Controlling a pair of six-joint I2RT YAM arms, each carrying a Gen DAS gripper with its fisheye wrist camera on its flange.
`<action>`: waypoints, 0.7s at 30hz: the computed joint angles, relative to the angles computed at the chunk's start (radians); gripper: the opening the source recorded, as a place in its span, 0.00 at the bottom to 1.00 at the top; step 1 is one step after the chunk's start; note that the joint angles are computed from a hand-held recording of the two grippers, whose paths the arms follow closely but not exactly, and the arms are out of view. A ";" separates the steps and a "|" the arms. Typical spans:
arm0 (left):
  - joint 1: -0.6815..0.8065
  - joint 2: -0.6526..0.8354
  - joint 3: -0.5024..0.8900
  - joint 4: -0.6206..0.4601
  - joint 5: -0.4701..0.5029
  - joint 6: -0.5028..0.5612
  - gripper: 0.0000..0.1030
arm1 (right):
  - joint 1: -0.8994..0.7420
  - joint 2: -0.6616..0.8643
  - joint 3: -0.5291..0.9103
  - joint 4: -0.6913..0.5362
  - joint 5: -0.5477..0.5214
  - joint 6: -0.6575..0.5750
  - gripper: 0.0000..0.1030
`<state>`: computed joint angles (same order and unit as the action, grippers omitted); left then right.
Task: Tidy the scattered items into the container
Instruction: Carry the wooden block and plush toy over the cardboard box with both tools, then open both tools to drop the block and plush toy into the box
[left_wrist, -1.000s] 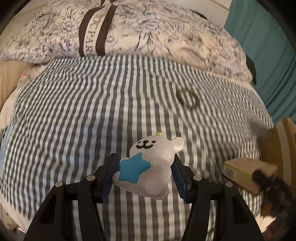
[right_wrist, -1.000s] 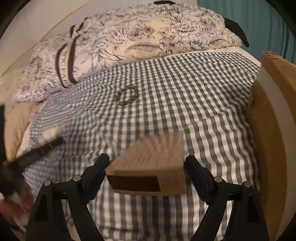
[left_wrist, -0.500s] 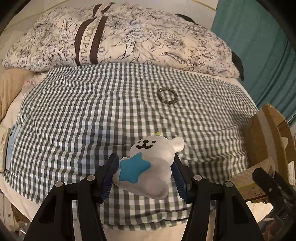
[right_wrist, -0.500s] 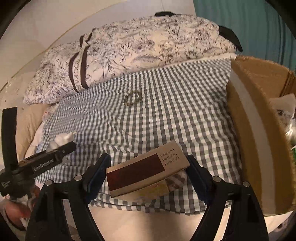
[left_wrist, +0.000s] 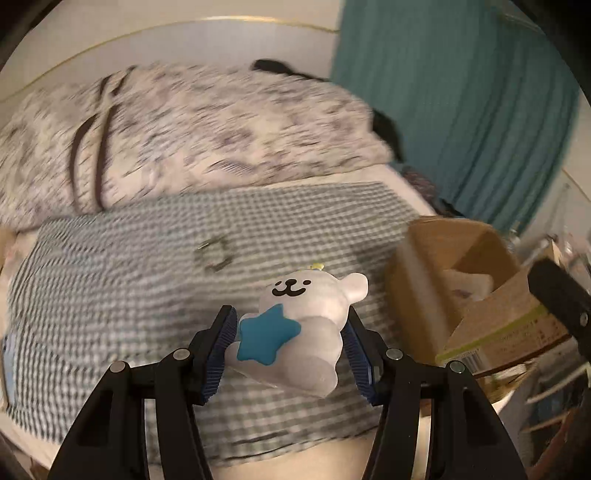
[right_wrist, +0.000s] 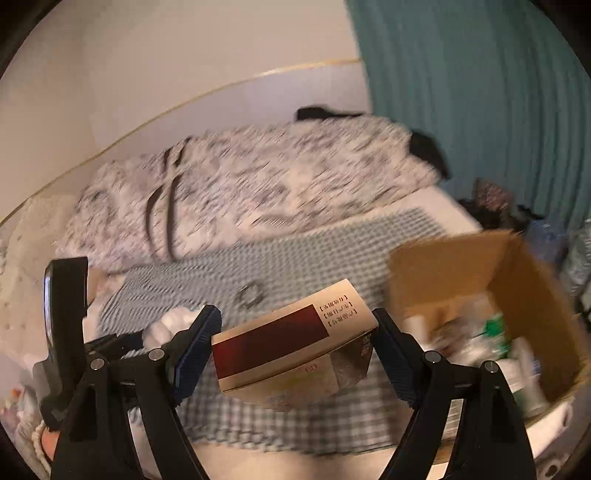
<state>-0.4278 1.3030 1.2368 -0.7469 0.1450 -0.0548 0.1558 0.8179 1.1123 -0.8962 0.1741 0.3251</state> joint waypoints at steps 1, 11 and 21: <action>-0.053 0.014 0.019 0.004 -0.011 -0.020 0.57 | -0.054 -0.011 0.017 -0.017 -0.011 -0.030 0.79; -0.420 0.241 0.239 0.000 -0.106 -0.145 0.57 | -0.948 0.015 0.105 -0.135 -0.566 -0.442 0.79; -0.535 0.418 0.325 0.002 -0.168 -0.174 0.57 | -1.191 0.163 0.086 -0.104 -0.685 -0.596 0.79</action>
